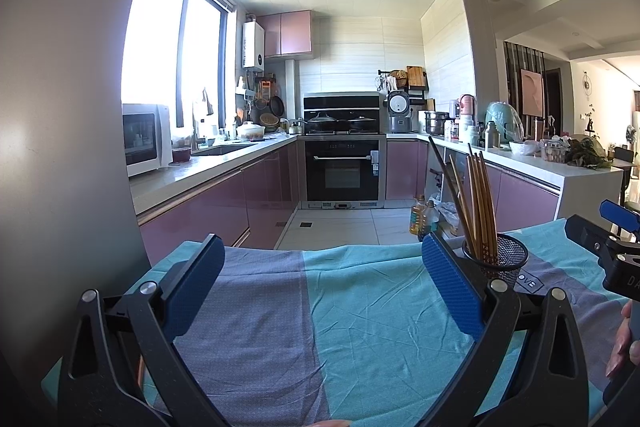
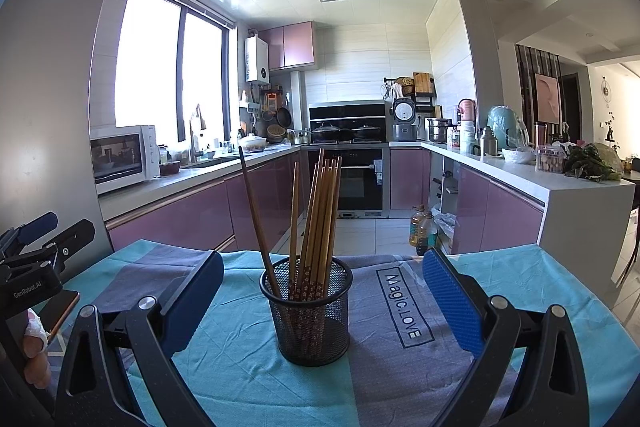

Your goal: Organize utensils

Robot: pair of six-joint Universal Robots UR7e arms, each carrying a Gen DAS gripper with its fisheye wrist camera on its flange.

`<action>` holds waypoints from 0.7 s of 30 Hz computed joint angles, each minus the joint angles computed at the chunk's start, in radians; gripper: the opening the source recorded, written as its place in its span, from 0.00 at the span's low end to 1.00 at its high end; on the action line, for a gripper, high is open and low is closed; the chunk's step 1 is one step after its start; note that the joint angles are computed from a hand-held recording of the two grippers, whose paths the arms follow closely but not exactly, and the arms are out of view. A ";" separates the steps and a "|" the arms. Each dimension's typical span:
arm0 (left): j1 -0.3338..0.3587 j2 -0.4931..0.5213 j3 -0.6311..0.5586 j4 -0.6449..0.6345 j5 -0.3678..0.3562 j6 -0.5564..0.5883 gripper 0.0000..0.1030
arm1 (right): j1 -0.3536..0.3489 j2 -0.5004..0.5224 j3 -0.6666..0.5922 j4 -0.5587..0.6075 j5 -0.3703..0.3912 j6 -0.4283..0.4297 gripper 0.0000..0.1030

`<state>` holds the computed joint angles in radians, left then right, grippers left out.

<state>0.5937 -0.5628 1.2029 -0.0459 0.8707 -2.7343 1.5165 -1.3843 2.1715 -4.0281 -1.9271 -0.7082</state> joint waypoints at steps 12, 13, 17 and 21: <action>0.000 -0.002 -0.001 0.003 -0.002 0.000 0.94 | 0.001 -0.001 0.000 0.004 -0.006 0.005 0.94; 0.000 -0.002 -0.001 0.004 -0.002 -0.001 0.94 | 0.001 -0.001 -0.001 0.006 -0.006 0.007 0.94; -0.001 -0.002 0.000 0.002 -0.008 0.004 0.94 | -0.003 -0.001 0.000 0.006 -0.003 0.013 0.94; 0.000 -0.003 -0.001 0.005 -0.006 0.003 0.94 | -0.002 0.004 -0.003 0.002 -0.006 0.012 0.94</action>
<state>0.5936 -0.5658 1.2022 -0.0414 0.8645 -2.7317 1.5141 -1.3803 2.1686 -4.0260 -1.9335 -0.6959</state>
